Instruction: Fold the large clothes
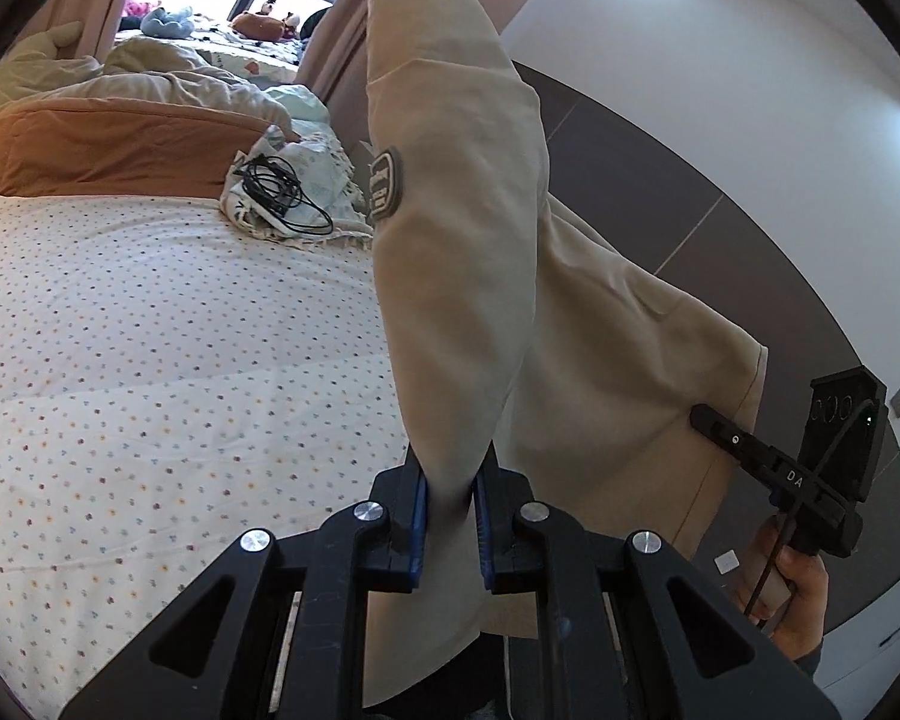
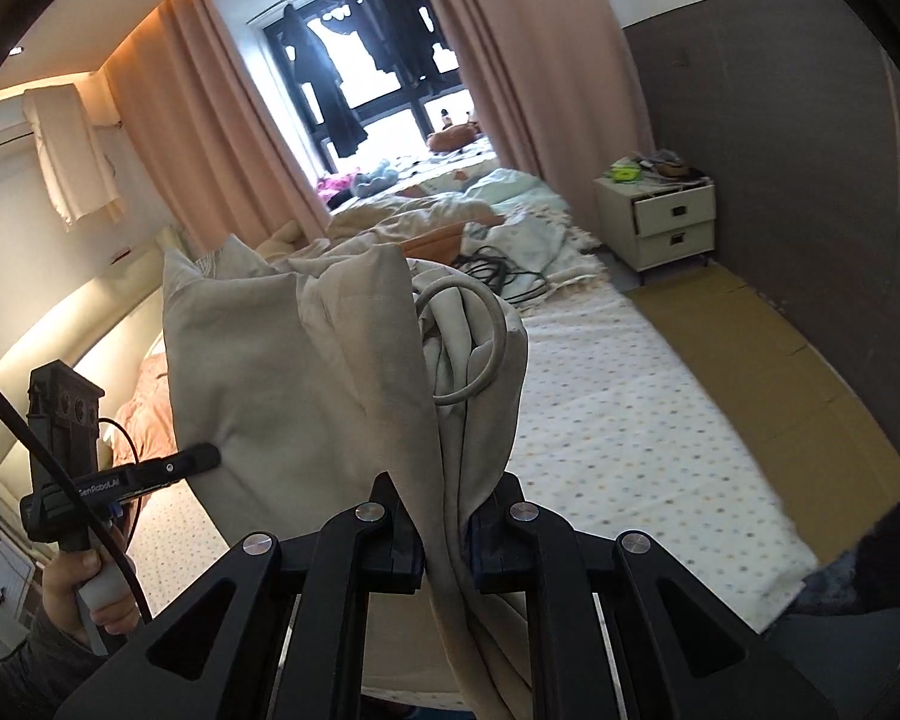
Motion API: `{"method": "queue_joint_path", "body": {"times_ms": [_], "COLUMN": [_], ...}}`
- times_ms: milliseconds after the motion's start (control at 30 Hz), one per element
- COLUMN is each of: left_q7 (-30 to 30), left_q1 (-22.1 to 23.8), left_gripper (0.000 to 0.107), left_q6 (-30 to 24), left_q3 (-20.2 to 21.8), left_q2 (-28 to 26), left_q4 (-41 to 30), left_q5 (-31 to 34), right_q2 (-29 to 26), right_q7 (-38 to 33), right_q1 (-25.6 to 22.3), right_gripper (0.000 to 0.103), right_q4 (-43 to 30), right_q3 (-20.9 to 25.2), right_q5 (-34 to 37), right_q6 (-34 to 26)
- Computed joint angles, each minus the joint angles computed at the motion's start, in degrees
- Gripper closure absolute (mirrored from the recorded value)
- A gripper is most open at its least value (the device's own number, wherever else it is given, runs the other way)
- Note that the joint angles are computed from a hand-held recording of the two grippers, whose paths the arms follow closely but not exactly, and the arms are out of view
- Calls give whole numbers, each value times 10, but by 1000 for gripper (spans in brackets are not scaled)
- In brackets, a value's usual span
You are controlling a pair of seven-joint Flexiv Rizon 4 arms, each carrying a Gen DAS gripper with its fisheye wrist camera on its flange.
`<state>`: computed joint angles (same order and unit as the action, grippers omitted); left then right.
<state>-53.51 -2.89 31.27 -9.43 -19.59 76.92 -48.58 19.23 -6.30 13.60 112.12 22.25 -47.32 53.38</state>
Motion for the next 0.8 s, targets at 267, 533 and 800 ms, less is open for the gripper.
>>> {"method": "queue_joint_path", "body": {"times_ms": [267,533,800], "left_q7": [12,-14,-102], "left_q1": [-44,-68,-92], "left_gripper": [92,92,92], "left_q6": [7,-27,-68], "left_q3": [-26,-40,-54], "left_q2": [8,-34,-175], "left_q4": [27,-3,-158], "left_q5": [-47,-32,65], "right_q2": [26,28,-54], "right_q7": [17,23,39], "right_q1": [4,17,27], "right_gripper": [96,96,96], "right_q4": [-6,-10,-40], "right_q3": [34,35,-10], "right_q5": [-3,21,22], "right_q6": [-88,-145,-136]}}
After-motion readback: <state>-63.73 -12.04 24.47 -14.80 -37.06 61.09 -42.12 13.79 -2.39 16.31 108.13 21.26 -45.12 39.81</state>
